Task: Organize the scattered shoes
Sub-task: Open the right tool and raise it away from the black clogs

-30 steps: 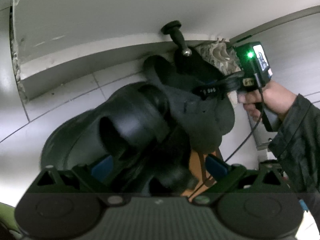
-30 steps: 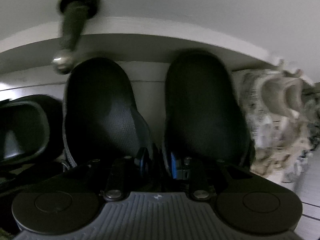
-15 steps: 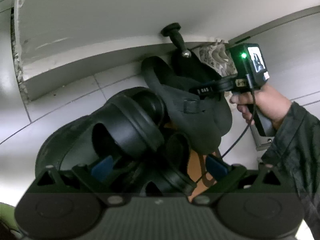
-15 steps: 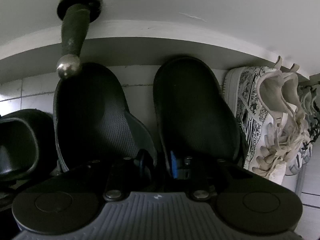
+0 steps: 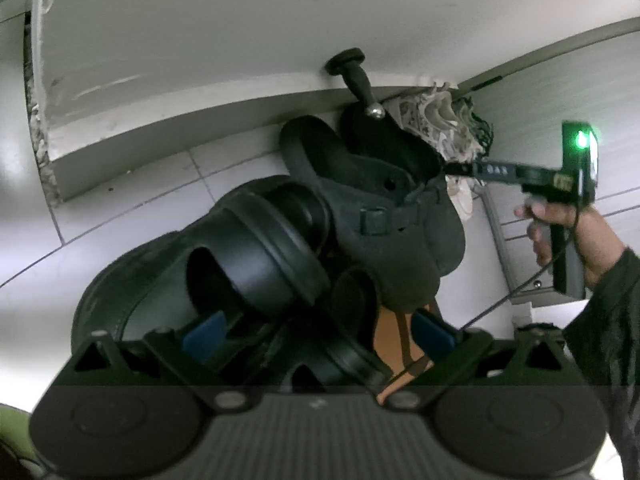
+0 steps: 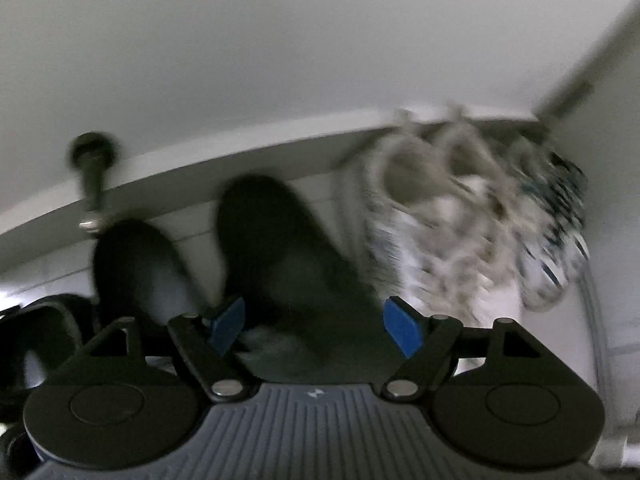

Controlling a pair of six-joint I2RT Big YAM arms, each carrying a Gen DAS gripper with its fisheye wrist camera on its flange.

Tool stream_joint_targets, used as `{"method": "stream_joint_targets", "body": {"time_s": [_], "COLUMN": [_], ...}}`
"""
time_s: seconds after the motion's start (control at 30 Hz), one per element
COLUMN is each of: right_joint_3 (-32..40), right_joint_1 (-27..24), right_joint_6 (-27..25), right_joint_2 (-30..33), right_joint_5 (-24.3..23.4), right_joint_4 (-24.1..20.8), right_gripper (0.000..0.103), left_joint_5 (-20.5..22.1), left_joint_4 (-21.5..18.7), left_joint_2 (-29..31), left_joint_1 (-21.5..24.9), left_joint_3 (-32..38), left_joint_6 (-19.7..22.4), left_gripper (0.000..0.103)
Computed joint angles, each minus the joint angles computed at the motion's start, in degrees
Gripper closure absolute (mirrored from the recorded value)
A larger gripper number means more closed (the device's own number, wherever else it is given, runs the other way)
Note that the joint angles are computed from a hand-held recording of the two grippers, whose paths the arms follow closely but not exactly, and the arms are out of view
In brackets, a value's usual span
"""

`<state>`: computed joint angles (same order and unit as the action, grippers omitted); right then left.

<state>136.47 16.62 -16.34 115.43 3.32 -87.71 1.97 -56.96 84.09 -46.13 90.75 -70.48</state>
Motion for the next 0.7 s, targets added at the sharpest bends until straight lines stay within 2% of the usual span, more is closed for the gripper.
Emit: {"method": "stream_joint_targets", "body": {"time_s": [0.17, 0.23, 0.3, 0.5, 0.6, 0.7], "right_joint_3": [-8.29, -12.41, -15.73, -19.93, -22.75, -23.63], "right_joint_1": [-1.43, -1.47, -1.32, -0.99, -0.34, -1.78], "right_joint_6": [-3.25, -5.08, -6.31, -9.44, -11.09, -11.26], "right_joint_2": [-3.70, -5.70, -6.69, -7.75, -8.24, -8.24], "right_joint_5": [-0.20, -0.42, 0.56, -0.70, 0.37, -3.97], "right_joint_4": [2.88, 5.60, 8.42, 11.47, 15.26, 17.10], "right_gripper": [0.020, 0.012, 0.008, 0.004, 0.000, 0.000], "left_joint_5": [0.35, 0.47, 0.41, 0.48, 0.85, 1.18], "left_joint_4": [-0.16, -0.20, -0.26, 0.10, -0.02, -0.09], "left_joint_2": [0.29, 0.32, 0.33, 0.29, 0.42, 0.47], "left_joint_1": [-0.04, -0.04, -0.03, -0.01, 0.09, 0.17], "left_joint_3": [0.09, 0.03, 0.01, -0.26, -0.27, -0.31], "left_joint_6": [-0.07, -0.20, -0.18, -0.31, -0.36, -0.65], "left_gripper": [0.003, 0.003, 0.003, 0.003, 0.003, 0.003]}}
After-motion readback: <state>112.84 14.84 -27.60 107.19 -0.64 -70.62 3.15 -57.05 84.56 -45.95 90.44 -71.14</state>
